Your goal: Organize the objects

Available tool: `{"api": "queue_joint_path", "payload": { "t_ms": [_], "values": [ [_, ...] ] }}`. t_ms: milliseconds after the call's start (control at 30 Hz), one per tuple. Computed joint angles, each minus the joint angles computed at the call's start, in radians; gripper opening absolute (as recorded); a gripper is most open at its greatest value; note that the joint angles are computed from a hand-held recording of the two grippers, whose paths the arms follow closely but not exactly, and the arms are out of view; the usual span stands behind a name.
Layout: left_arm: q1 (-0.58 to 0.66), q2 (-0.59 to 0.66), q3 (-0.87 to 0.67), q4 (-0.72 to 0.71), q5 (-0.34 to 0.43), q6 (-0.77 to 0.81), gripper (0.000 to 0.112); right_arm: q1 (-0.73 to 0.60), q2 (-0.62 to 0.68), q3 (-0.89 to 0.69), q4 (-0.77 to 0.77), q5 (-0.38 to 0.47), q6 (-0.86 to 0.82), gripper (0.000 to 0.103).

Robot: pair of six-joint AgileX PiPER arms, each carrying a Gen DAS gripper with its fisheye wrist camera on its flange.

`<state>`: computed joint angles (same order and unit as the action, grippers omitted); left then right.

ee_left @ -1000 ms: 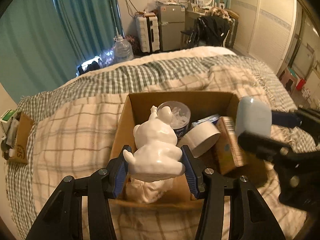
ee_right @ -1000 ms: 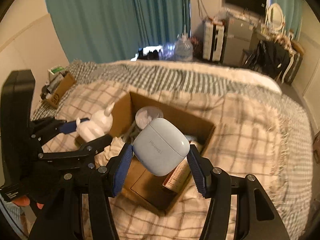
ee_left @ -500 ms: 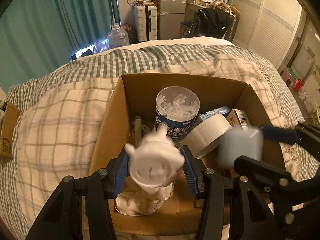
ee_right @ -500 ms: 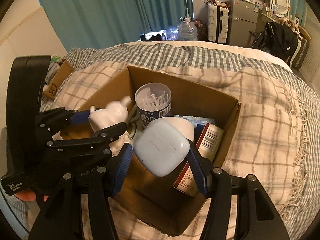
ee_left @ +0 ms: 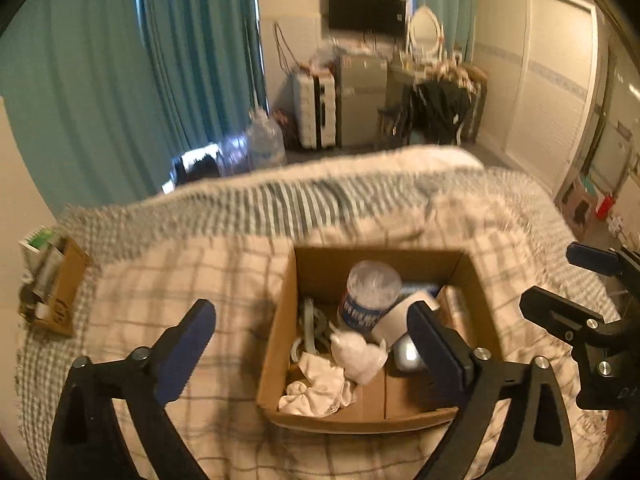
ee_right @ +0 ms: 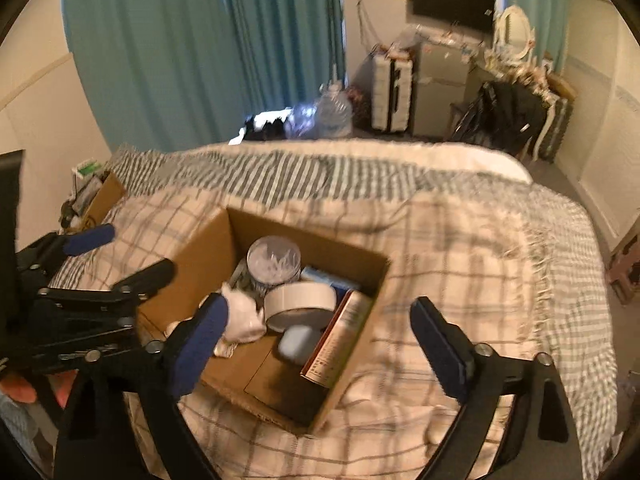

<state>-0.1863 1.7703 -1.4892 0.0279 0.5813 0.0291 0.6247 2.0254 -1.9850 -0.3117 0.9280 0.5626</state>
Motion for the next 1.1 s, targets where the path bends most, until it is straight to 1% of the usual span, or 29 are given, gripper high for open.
{"api": "queue_joint_path", "payload": {
  "t_ms": [33, 100, 200, 467, 600, 667, 833, 900, 967, 1000, 1033, 1067, 1100],
  "values": [
    [-0.001, -0.019, 0.005, 0.005, -0.001, -0.007, 0.103, 0.012, -0.028, 0.016, -0.037, 0.001, 0.029, 0.103],
    [-0.007, -0.089, 0.034, 0.023, -0.009, -0.031, 0.103, 0.037, -0.091, 0.050, -0.092, 0.000, 0.068, 0.102],
    [-0.020, -0.193, 0.078, 0.041, -0.009, -0.051, 0.103, 0.082, -0.186, 0.088, -0.165, 0.032, 0.116, 0.102],
    [-0.098, -0.461, 0.192, 0.199, 0.003, -0.208, 0.103, 0.220, -0.401, 0.208, -0.369, 0.112, 0.291, 0.102],
    [-0.165, -0.602, 0.284, 0.342, -0.003, -0.370, 0.103, 0.322, -0.490, 0.293, -0.517, 0.164, 0.409, 0.102],
    [-0.189, -0.654, 0.325, 0.385, -0.006, -0.431, 0.103, 0.369, -0.528, 0.340, -0.578, 0.187, 0.464, 0.102],
    [-0.245, -0.732, 0.425, 0.523, -0.016, -0.615, 0.103, 0.470, -0.603, 0.494, -0.719, 0.224, 0.627, 0.103],
    [-0.267, -0.757, 0.482, 0.602, -0.034, -0.709, 0.103, 0.497, -0.627, 0.557, -0.758, 0.222, 0.680, 0.103],
    [-0.292, -0.782, 0.555, 0.718, -0.044, -0.847, 0.103, 0.517, -0.640, 0.629, -0.794, 0.216, 0.747, 0.103],
    [-0.296, -0.782, 0.576, 0.754, -0.053, -0.893, 0.103, 0.521, -0.641, 0.654, -0.806, 0.214, 0.775, 0.103],
    [-0.301, -0.790, 0.616, 0.811, -0.065, -0.970, 0.103, 0.528, -0.646, 0.703, -0.830, 0.203, 0.830, 0.103],
    [-0.308, -0.793, 0.634, 0.846, -0.063, -1.015, 0.103, 0.529, -0.646, 0.740, -0.845, 0.190, 0.873, 0.103],
    [-0.328, -0.802, 0.664, 0.918, -0.052, -1.099, 0.103, 0.528, -0.645, 0.775, -0.856, 0.180, 0.911, 0.103]
  ]
}}
